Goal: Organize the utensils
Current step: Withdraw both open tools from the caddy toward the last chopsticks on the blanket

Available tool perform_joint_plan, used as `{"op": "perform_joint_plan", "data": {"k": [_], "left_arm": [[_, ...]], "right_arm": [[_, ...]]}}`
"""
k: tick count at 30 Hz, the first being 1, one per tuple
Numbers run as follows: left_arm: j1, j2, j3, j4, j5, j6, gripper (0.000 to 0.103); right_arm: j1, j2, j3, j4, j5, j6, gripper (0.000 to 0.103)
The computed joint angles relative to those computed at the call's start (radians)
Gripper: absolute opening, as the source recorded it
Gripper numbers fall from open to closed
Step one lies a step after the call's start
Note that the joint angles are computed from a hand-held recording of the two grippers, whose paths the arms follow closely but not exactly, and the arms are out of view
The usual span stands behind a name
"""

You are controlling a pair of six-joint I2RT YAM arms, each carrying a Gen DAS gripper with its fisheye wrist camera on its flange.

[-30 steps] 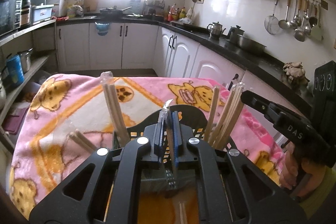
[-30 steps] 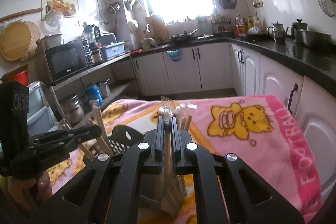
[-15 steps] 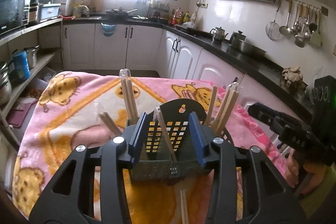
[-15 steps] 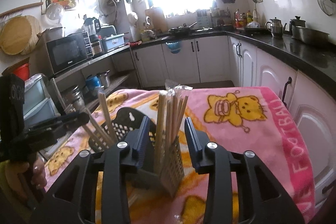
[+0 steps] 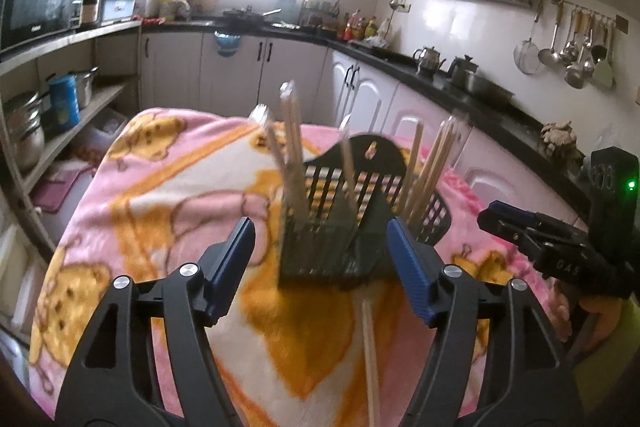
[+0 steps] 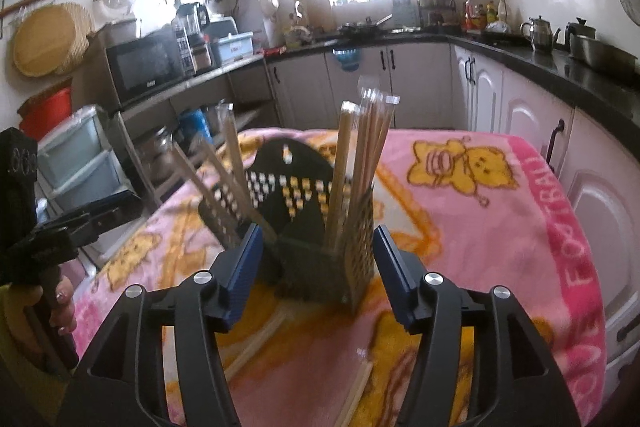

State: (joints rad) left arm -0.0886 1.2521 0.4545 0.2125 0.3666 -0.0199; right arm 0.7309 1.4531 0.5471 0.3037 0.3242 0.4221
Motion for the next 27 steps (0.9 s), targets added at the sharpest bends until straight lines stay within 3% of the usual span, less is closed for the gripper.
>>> {"op": "perform_joint_plan", "data": {"k": [15, 27], "left_arm": [[0.019, 0.062, -0.127, 0.099, 0.021, 0.008, 0.063], [-0.066, 0.142, -0.158, 0.156, -0.006, 0.007, 0.063]], "right_arm": [[0.095, 0.033, -0.049, -0.02, 0.049, 0.078, 0.055], [0.126, 0.05, -0.105, -0.014, 0.061, 0.133, 0.055]]}}
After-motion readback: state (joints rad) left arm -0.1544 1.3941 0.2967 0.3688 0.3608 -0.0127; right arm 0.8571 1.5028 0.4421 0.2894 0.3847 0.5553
